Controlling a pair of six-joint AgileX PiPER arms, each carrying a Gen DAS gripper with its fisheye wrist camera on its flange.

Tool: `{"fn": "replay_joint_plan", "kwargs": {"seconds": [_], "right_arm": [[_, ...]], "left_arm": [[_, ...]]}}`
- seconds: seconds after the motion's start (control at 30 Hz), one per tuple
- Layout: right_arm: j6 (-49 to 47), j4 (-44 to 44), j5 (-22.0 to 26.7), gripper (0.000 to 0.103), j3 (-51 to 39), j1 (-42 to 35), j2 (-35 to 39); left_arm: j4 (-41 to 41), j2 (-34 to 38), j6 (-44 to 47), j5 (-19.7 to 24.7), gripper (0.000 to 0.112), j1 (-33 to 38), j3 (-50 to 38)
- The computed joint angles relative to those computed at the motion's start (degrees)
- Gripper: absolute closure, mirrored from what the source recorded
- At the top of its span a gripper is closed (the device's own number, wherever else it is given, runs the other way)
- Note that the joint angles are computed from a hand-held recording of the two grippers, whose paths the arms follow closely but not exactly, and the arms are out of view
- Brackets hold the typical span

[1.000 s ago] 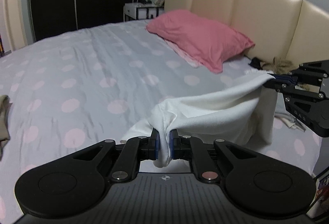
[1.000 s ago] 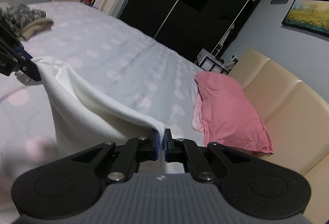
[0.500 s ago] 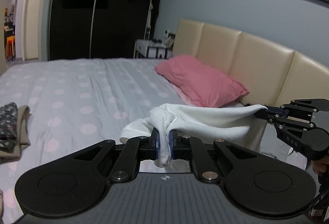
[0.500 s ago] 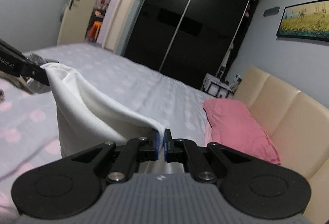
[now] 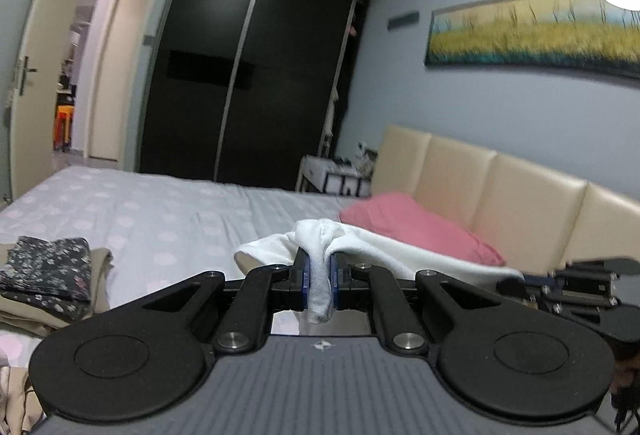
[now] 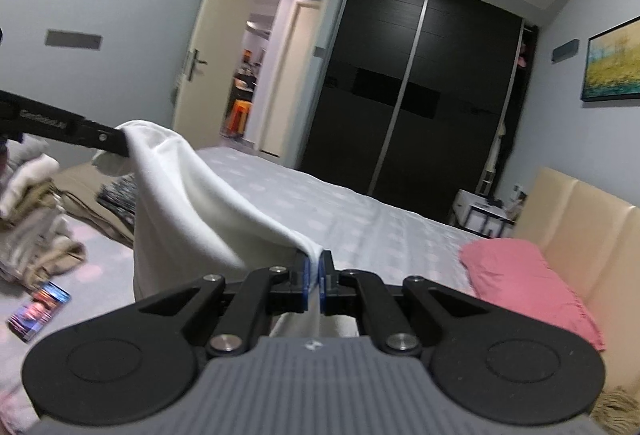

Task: Fold clothes
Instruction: 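Lift the white shirt with both grippers, spreading it between them, then lower the shirt onto the bed with both grippers, laying it flat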

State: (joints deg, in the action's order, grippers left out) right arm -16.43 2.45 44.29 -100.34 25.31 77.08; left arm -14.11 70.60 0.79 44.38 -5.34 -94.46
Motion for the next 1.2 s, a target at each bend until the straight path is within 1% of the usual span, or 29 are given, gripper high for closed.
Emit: {"fn": "replay_joint_plan", "kwargs": {"seconds": [0.1,0.17,0.3,0.33,0.4,0.47,0.57,0.67,0.8,0.9,1.0,1.2], "right_arm": [[-1.5,2.9,-0.2,0.098,1.3,0.6,-0.5],[-3.9,5.4,1.0,0.098,2.3,0.3,-0.1],[-7.0,5.6,3.2,0.098,7.3,0.6,1.3],[-7.5,5.2,4.0,0.098,8.5,0.8,1.7],[-8.5,4.9,6.0,0.098,9.4,0.9,3.5],[-10.2,4.9,7.3,0.098,10.7,0.5,5.1],[-11.2,3.8,9.2,0.098,11.4,0.4,7.3],[-11.7,1.2,8.9,0.098,13.0,1.3,8.9],[-11.4,0.8,7.0,0.097,16.8,0.9,9.9],[-11.5,1.2,7.9,0.097,17.7,-0.3,10.5],[-13.3,2.1,7.3,0.097,19.2,-1.9,10.9],[-14.9,3.4,8.0,0.096,19.1,-3.2,10.9]], "left_arm": [[-3.5,-0.3,3.2,0.3,0.105,2.8,0.6],[-4.5,1.4,5.6,3.9,0.104,3.3,0.5],[-4.3,7.8,8.7,11.6,0.105,1.8,1.0],[-4.1,9.2,9.2,12.9,0.105,1.3,1.3],[-1.7,11.4,8.4,14.3,0.105,-0.8,2.6],[1.2,12.9,6.1,14.1,0.104,-3.1,4.3],[3.3,15.2,1.5,14.5,0.104,-5.2,5.6],[3.5,16.9,-1.9,15.5,0.104,-6.1,5.5],[5.6,19.0,-2.8,14.5,0.104,-8.1,6.4],[7.7,20.2,-3.5,13.7,0.104,-9.5,8.0],[8.9,20.8,-3.9,13.3,0.104,-10.7,8.8],[6.2,21.6,-3.7,14.0,0.104,-10.7,6.0]]}}
